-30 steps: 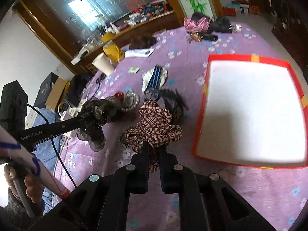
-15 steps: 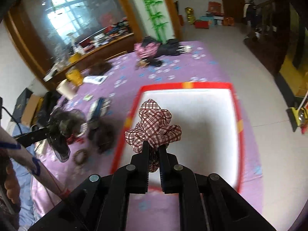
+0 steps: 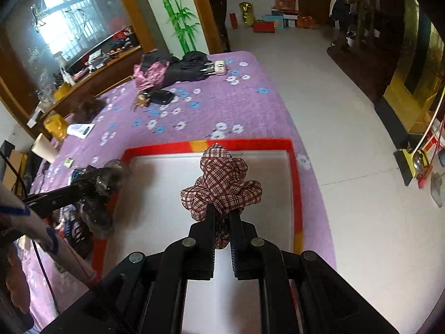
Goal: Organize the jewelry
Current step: 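Carry both scrunchies over the red box and open both tools to drop them, then withdraw both tools from the box back toward the remaining accessories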
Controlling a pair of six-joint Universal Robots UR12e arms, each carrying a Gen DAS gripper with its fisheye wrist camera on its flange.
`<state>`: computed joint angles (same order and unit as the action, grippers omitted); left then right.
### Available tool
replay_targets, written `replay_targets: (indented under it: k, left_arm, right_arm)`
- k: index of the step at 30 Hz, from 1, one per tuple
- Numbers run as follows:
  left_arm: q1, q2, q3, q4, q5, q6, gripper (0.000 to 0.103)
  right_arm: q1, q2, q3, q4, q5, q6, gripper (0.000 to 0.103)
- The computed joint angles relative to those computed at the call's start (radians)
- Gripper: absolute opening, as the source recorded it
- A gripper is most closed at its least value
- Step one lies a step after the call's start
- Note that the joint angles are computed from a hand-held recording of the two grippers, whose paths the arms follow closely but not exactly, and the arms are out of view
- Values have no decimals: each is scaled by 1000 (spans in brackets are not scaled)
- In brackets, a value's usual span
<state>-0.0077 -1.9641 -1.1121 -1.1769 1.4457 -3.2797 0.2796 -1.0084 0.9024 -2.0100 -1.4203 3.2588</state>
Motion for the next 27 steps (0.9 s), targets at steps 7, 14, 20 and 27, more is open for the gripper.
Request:
replay_targets:
  k: [7,14,20,27]
  left_arm:
    - [-11,-67,69,-16,27,-28,2]
    - [3,-58,51,11,-17,-77,43]
    - [30,1,-6,22,-84,-95,45]
    - [58,139,-162,49,14,-168,53]
  right_arm:
    - [-14,35,-34,29,-15,24,14]
    - [-22,23,-12,9,-18,54,58]
    - [-26,-13,30,-16,-5,69,58]
    - [-20,-83,120,-46,14,88,61]
